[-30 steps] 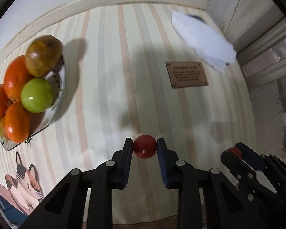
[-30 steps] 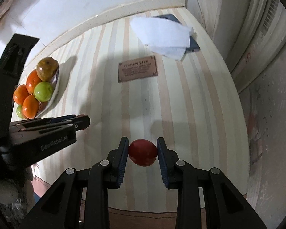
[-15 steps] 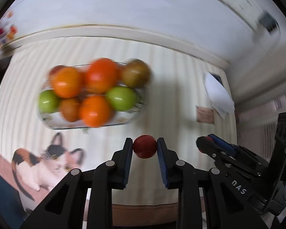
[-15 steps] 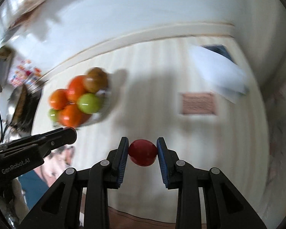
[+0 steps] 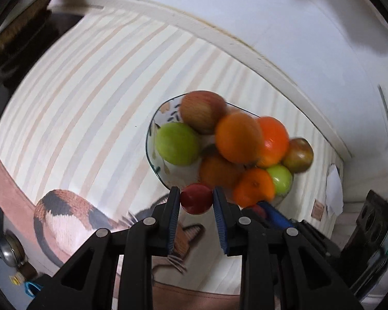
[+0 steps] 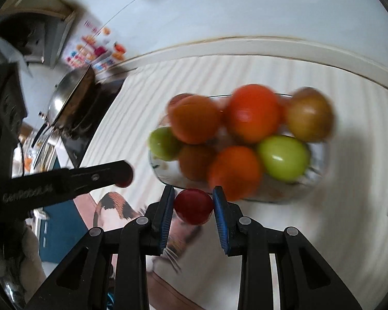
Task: Organize fruits
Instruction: 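Lower both cherry tomatoes onto the floral plate and open both tools, then lift both open tools away from the plate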
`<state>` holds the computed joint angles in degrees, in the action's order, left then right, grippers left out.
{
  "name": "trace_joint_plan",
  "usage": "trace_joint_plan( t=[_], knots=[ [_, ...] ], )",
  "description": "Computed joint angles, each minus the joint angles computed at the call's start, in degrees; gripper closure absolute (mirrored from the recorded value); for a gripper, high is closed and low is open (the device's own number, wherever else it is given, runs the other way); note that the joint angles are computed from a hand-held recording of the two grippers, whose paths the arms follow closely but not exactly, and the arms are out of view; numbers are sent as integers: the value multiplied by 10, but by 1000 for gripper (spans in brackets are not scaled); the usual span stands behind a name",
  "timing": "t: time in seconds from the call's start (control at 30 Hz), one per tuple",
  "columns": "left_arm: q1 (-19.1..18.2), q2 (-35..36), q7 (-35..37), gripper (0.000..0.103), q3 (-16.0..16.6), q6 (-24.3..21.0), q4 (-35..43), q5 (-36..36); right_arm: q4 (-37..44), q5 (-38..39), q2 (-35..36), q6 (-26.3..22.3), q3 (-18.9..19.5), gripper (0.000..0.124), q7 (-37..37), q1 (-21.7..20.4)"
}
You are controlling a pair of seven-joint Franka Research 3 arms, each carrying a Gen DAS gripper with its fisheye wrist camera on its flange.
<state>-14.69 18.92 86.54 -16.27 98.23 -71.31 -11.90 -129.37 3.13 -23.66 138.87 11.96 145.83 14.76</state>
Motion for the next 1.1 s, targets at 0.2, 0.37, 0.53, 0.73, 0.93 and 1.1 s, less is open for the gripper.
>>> trace_joint_plan(
  t=[0.2,0.37,0.53,0.73,0.93,1.1],
  knots=[
    [7,82,-22,79,-3,-55,86,-21,31,-2,65,21,-9,91,-31,10],
    [14,124,-39,79,-8,-89,129,-36,44,-2,97,39,-16,91,-54,21],
    [13,146,-43,79,-8,-106,157,-33,64,-11,125,42,-20,91,-68,28],
    [3,169,-50,78,-6,-135,201,-14,94,-31,156,25,-26,89,-71,36],
    [-1,155,-26,65,-4,-130,200,1,115,-62,155,10,-22,45,-43,42],
    [4,94,-1,27,2,-83,130,19,117,-84,122,-36,-18,38,2,36]
  ],
)
